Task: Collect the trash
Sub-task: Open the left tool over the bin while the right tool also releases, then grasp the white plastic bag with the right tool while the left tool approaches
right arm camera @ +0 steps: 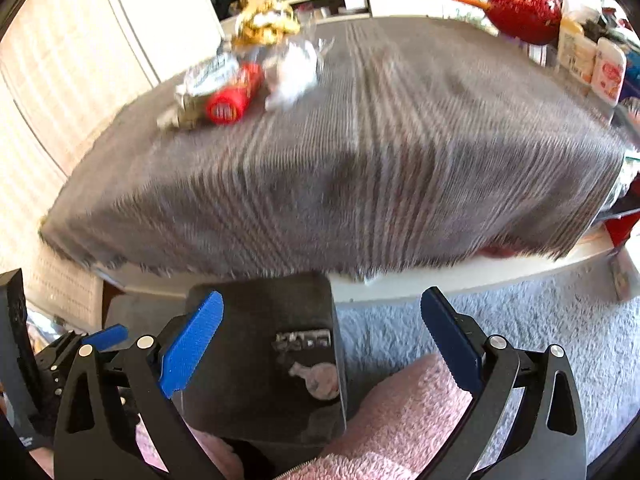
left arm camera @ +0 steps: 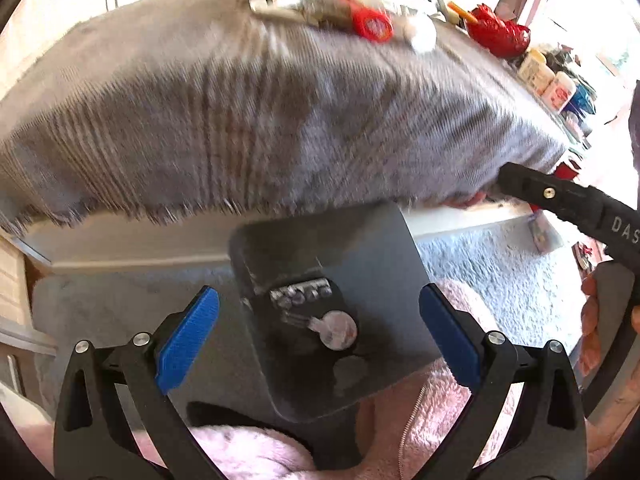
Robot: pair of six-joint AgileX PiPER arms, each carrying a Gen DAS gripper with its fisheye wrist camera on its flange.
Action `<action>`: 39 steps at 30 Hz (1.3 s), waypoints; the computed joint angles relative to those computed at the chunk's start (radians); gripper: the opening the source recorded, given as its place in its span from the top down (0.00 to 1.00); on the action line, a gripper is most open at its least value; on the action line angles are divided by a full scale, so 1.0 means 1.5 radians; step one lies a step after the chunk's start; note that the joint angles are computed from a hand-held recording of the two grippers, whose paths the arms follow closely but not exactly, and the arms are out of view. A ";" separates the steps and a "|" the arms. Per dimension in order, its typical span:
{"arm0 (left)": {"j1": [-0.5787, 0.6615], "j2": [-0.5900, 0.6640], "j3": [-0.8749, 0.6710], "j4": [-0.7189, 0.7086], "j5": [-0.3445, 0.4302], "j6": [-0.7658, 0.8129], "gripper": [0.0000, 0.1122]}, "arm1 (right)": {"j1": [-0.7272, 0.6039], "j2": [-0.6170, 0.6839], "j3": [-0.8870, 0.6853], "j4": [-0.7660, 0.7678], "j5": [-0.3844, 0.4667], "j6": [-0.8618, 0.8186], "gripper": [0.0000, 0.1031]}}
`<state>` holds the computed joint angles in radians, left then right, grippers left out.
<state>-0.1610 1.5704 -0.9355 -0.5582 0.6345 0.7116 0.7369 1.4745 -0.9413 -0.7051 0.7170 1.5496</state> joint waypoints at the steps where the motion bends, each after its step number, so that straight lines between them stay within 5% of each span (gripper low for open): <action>1: 0.005 -0.002 -0.015 0.010 0.008 -0.010 0.15 | -0.003 -0.006 -0.006 -0.008 0.005 -0.003 0.03; 12: 0.012 0.040 -0.207 0.058 0.039 -0.094 0.15 | -0.080 0.021 -0.104 -0.018 0.003 -0.107 0.03; 23: -0.027 0.134 -0.370 0.125 0.043 -0.156 0.15 | -0.176 0.100 -0.191 0.045 -0.075 -0.232 0.04; 34: -0.062 0.200 -0.453 0.155 0.047 -0.175 0.15 | -0.242 0.184 -0.254 0.189 -0.138 -0.412 0.55; 39: -0.075 0.226 -0.485 0.165 0.061 -0.195 0.16 | -0.251 0.199 -0.267 0.216 -0.146 -0.458 0.71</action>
